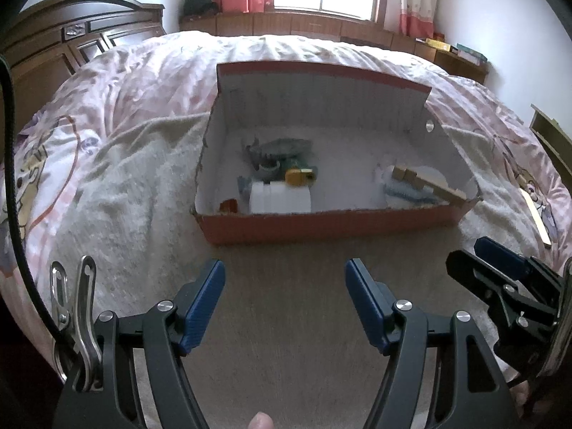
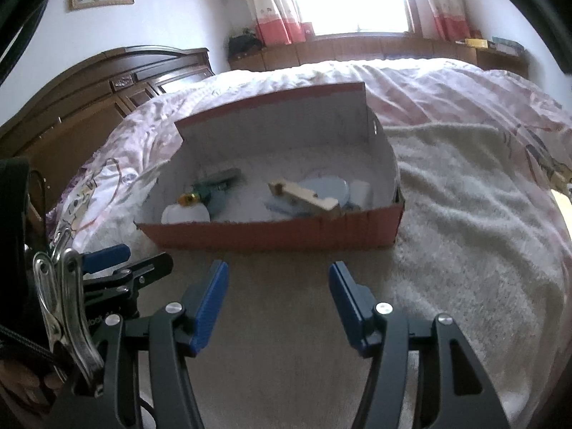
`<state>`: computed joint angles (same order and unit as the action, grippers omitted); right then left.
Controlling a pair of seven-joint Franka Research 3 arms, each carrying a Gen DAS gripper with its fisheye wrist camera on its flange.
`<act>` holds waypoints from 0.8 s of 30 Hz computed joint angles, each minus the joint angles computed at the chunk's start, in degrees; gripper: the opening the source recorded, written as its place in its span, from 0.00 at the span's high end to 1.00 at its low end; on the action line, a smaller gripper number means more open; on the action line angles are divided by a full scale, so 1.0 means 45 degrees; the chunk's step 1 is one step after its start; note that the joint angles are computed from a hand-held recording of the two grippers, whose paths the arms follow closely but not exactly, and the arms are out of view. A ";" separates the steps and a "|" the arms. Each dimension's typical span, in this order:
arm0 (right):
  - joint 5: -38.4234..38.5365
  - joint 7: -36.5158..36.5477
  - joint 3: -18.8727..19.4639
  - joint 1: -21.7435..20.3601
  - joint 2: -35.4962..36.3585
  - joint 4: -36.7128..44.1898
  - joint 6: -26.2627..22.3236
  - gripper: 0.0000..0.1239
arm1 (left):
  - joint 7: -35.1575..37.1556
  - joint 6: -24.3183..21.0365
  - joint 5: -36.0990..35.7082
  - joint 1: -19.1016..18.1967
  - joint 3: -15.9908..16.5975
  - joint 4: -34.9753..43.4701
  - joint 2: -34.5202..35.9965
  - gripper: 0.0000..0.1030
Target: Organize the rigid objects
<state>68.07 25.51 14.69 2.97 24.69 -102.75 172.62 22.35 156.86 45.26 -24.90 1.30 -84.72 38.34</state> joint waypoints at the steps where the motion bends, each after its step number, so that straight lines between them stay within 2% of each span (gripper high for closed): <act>1: -0.0103 0.0097 -0.0058 0.0057 0.0037 -0.0018 0.0044 0.50 | 0.0084 -0.0053 -0.0072 0.0033 -0.0052 0.0050 0.0056 0.31; 6: -0.1076 0.1127 -0.0309 0.0260 0.0229 -0.0104 0.0112 0.50 | 0.0586 -0.0159 -0.0587 0.0171 -0.0296 0.0294 0.0373 0.31; 12: -0.2232 0.2345 -0.0341 0.0222 0.0484 -0.0096 0.0172 0.50 | 0.0895 -0.0303 -0.0769 0.0015 -0.0218 0.0515 0.0600 0.31; 24: -0.3664 0.3748 -0.0032 -0.0166 0.0712 -0.0143 0.0118 0.50 | 0.1320 -0.0532 -0.1239 -0.0003 -0.0269 0.0789 0.0824 0.31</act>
<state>51.58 42.37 14.54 2.22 27.90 -103.40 173.15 28.29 154.47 39.69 -24.91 0.09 -81.17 42.05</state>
